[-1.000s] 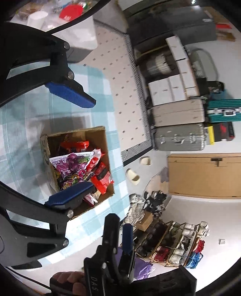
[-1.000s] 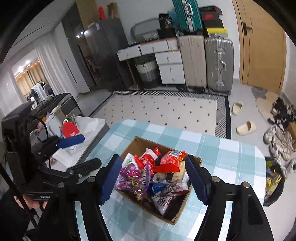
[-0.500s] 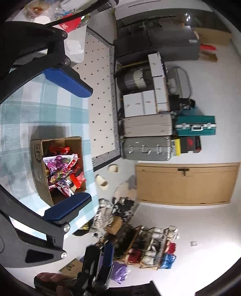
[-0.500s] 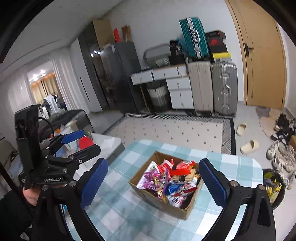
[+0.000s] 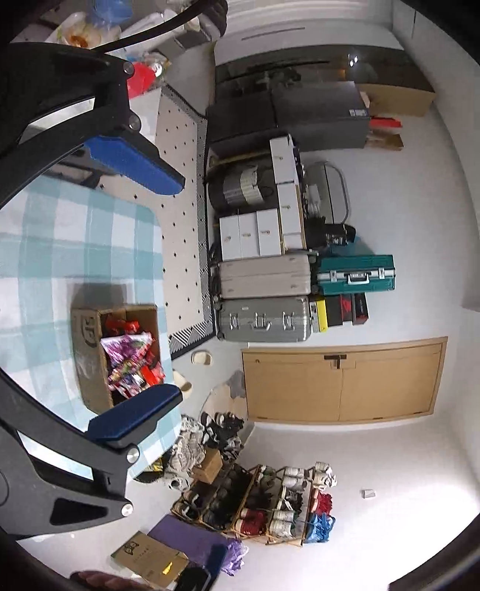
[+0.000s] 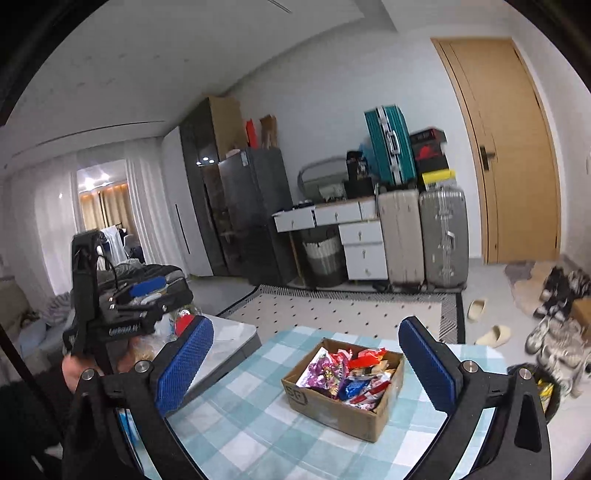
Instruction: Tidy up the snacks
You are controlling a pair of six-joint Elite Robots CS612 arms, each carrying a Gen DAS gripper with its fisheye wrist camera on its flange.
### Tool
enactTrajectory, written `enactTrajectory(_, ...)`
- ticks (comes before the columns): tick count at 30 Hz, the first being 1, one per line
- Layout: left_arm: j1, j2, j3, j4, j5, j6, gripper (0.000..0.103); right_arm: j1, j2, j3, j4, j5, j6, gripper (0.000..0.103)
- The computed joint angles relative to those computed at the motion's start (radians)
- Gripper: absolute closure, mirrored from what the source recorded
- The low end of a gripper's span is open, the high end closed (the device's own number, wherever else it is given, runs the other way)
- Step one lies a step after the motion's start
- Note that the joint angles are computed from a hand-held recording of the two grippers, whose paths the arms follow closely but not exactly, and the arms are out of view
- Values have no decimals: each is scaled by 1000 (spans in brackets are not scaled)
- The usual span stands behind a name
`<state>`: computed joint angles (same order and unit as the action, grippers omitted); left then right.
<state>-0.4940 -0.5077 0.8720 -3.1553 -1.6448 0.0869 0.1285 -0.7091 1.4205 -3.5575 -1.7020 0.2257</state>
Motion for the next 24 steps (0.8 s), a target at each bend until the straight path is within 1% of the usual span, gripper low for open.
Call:
enactTrajectory(3,12,-27,66,-45,17,-4,1,17,-21,56,-64,-41,-28,1)
enactTrajectory(4,18,-44,105,-68,15,-11,1,21,-27,71,-78,-49,-38,1)
enactTrajectory(5,25,-54,133,-93,3,-17,1,26,-33,85,-84,-59,-47,1)
enactTrajectory(7,33,-67,183,-156,0,-27,1,38,-44,122,-105,-83,-65,1)
enactTrajectory(9,41,-73,217,-200,-6,-29,1,47,-46,146,-124,-100,-70,1)
enactTrajectory(10,45,-77,234,-225,-9,-41,1,51,-45,156,-134,-108,-69,1)
enactTrajectory(11,53,-81,253,-253,-33,-66,1,56,-44,168,-142,-117,-68,1)
enactTrajectory(12,58,-80,258,-261,-46,-80,1,63,-41,177,-152,-135,-68,1)
enactTrajectory(14,65,-86,284,-272,-57,-93,1,72,-23,189,-196,-165,-44,1)
enactTrajectory(15,66,-83,280,-269,-51,-89,1,74,-14,197,-209,-162,-9,1)
enactTrajectory(16,61,-77,279,-280,-27,-81,1,76,-6,197,-213,-156,9,1)
enactTrajectory(17,57,-73,294,-323,-1,-69,1,77,2,197,-219,-153,25,1)
enactTrajectory(19,52,-60,306,-361,6,-51,1,82,29,187,-227,-166,50,1)
enactTrajectory(20,50,-54,309,-370,7,-49,1,86,44,178,-234,-185,59,1)
enactTrajectory(21,45,-41,302,-370,10,-51,1,87,61,165,-244,-202,71,1)
enactTrajectory(24,36,13,267,-374,21,-78,1,88,114,130,-291,-223,98,1)
